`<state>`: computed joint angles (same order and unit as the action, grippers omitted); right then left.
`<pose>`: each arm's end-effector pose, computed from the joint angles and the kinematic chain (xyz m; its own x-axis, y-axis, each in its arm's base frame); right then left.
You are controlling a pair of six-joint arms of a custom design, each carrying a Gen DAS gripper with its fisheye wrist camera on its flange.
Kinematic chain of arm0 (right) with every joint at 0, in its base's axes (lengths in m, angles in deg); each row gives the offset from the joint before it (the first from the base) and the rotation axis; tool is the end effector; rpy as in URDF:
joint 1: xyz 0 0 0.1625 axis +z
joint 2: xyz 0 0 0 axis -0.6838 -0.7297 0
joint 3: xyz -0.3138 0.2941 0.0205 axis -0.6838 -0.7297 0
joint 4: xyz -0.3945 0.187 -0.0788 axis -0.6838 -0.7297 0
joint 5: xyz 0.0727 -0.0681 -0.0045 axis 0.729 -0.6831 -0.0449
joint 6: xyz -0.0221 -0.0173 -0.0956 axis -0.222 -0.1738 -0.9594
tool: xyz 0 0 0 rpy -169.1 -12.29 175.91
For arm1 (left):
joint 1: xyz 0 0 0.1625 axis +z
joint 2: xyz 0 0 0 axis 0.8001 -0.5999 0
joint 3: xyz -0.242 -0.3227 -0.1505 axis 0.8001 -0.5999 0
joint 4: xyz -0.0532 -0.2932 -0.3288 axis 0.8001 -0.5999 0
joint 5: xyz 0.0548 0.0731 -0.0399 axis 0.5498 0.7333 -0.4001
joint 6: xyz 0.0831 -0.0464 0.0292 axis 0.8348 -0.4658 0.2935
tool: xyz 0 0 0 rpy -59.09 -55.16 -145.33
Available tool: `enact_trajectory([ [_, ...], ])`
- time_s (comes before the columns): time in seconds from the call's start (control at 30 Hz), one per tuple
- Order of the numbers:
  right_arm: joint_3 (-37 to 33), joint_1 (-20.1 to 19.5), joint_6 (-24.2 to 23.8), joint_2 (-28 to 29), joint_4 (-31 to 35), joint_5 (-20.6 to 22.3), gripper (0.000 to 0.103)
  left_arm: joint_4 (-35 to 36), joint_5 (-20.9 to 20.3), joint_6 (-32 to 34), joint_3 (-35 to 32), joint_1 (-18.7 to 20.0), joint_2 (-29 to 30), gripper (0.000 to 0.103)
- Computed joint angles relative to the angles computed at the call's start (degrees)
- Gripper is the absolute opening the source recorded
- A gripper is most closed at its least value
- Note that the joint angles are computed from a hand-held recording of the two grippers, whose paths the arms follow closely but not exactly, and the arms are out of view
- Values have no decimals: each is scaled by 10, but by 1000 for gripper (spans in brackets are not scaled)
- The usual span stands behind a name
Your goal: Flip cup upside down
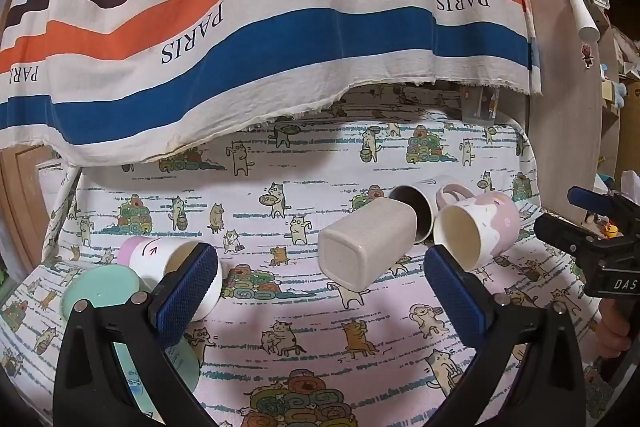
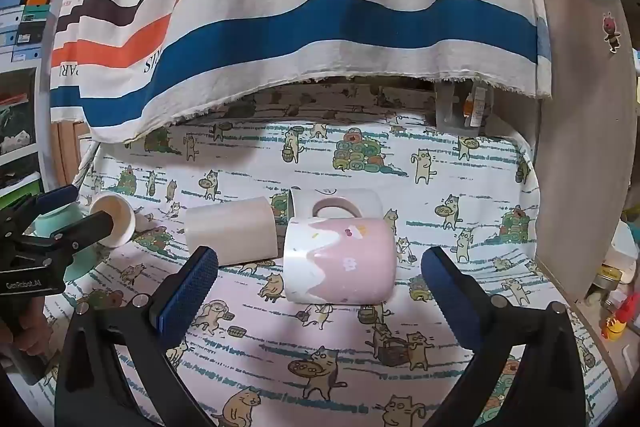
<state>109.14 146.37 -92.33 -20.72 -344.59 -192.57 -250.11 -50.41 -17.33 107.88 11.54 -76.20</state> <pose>0.1821 -0.4018 -0.0032 -0.6824 0.0639 0.7282 -0.6787 0.3146 -0.6636 -0.0293 -0.4567 0.1429 -0.6446 0.3526 -0.6783 0.7639 0.2621 -0.5897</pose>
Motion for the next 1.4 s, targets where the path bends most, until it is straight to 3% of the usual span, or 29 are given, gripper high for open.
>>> enact_trajectory([
  [0.33,-1,-2,0,0,-1,3,103,7,-7,5,7,-7,-3,103],
  [0.43,-1,-1,1,-1,1,1,103,16,-25,4,8,1,-10,103],
  [1.4,-1,-1,3,-1,9,-3,103,14,-14,4,5,1,-7,103],
])
